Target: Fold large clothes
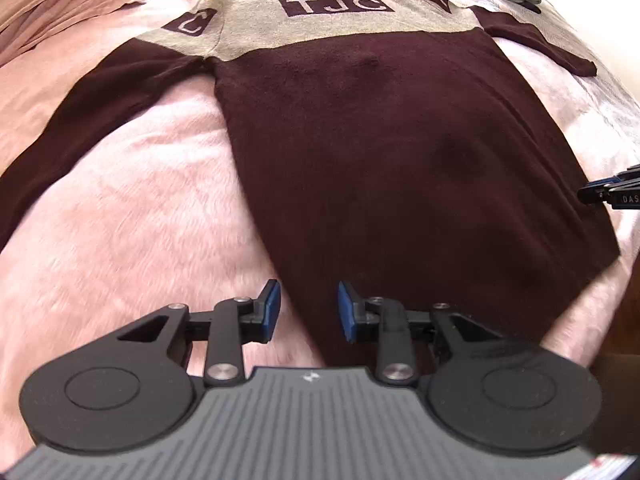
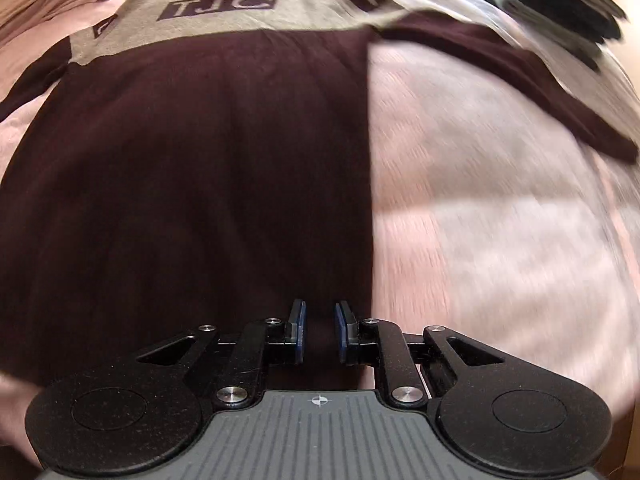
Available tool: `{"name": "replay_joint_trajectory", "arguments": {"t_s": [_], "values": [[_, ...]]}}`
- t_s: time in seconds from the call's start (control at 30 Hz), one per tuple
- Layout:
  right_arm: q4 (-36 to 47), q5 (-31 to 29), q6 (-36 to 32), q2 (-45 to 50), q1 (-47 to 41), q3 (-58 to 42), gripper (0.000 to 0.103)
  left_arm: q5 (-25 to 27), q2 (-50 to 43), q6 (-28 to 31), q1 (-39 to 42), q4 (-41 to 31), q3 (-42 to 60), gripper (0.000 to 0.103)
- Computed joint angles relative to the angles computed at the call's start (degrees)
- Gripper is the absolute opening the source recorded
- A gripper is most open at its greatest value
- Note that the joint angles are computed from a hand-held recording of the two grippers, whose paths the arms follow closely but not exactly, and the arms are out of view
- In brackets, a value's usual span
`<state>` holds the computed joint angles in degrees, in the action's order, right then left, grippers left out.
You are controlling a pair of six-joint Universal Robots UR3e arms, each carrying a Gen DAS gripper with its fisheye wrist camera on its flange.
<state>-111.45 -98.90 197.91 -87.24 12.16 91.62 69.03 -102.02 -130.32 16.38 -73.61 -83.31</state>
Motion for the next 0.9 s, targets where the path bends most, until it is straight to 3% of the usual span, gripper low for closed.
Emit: {"name": "replay_joint_trajectory", "arguments": {"t_s": [0.17,0.27,0.37,0.5,0.67,0.73,0.77,0.8,0.9], "values": [[-7.4,4.1,3.6,0.5,1.0,-0.6,0.013,-4.2,3.8,-5.4,0.0,-2.8,-1.4,0.034],[-5.9,6.0,6.4,2.2,2.1,1.5,0.014,-1.4,4.7,-9.3,-2.8,-3.7,-4.2,0.044],[-10.6,4.1,10.3,-5.5,5.6,12.2,0.014,0.3,13.2,-9.4,-1.4,-0.6,-15.3,0.045],[1.5,7.2,11.1,-13.2,6.7,12.9,0.015,3.1,23.7,-7.2,1.2,-5.7,-20.6,0.045],[13.1,10.4,12.4,-25.4,5.7,9.5,0.015,10.0,30.3,-10.4,-1.9,-15.9,-13.7,0.047],[18.3,9.7,13.8,-28.6,6.7,4.2,0.015,10.2,32.6,-10.5,-2.7,-20.8,-8.9,0.055],[21.1,9.4,14.3,-29.4,7.1,0.7,0.016,9.4,34.3,-10.2,-2.3,-23.6,-6.2,0.064],[23.2,8.3,15.2,-28.2,8.4,-3.9,0.016,7.9,36.0,-9.6,-1.1,-27.5,-2.9,0.072],[29.8,2.6,17.7,-25.3,13.8,-16.9,0.02,1.2,37.2,-5.9,5.4,-42.0,10.9,0.082]]}}
